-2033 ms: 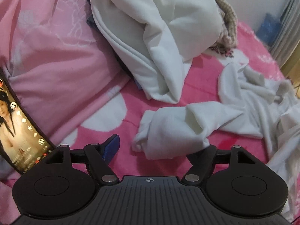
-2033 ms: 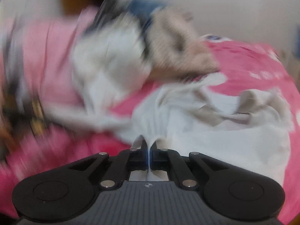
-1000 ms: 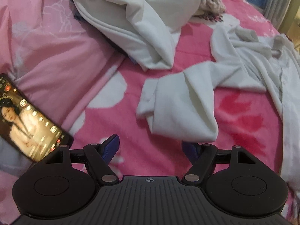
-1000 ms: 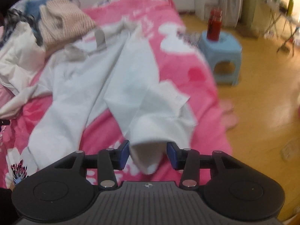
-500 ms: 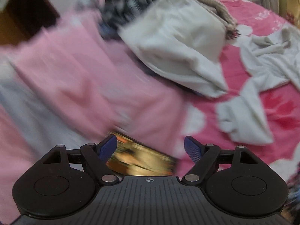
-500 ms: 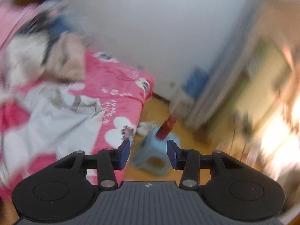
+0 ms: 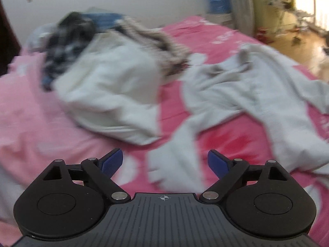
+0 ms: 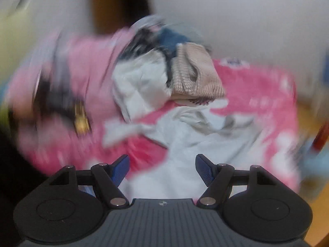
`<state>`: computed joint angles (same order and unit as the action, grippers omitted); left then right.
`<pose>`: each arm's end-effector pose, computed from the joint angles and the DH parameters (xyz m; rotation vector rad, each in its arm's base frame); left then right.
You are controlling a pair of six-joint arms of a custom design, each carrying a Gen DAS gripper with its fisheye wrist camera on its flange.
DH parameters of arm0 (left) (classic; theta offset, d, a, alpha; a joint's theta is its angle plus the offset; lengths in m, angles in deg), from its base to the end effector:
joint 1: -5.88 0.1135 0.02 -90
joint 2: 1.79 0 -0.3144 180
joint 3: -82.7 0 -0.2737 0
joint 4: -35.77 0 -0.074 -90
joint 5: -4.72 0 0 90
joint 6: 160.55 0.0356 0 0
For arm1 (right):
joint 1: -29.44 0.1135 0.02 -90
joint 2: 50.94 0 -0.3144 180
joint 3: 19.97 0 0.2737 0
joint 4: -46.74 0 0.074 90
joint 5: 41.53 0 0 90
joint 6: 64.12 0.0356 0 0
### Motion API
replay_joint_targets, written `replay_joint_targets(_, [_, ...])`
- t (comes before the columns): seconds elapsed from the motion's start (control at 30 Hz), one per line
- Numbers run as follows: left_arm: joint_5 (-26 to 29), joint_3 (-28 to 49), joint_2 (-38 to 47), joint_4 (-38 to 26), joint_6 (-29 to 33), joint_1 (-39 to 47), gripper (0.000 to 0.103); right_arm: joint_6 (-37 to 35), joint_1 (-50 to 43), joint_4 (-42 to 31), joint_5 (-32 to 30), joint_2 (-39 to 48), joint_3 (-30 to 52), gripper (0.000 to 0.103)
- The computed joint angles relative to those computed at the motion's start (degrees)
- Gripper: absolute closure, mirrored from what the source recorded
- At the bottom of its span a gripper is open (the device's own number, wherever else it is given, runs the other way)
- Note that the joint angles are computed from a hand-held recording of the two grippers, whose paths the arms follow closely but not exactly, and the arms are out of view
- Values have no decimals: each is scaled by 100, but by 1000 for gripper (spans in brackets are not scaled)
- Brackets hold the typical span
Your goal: Fold clothes
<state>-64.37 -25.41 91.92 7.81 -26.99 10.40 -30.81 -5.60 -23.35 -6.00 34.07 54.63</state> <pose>0.3636 0.0160 0.2436 0.9389 2.1711 -0.0457 0.2438 -0.1356 0.2839 -0.5203 2.2057 0.6765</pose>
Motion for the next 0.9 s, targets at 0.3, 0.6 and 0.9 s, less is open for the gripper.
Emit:
replay_joint_targets(0.3, [450,-588,382,541,-383,-957,13,4206,320,4291,48,492,-1437,36])
replay_joint_targets(0.6, [807,-792,973,867,-920,-1327,31,2595,378,3787,441,448,-1788,47])
replay_joint_targets(0.9, [300,-582,1035,626,-1877,-1010,59,913,1657,3118,954,-196,-2478,56])
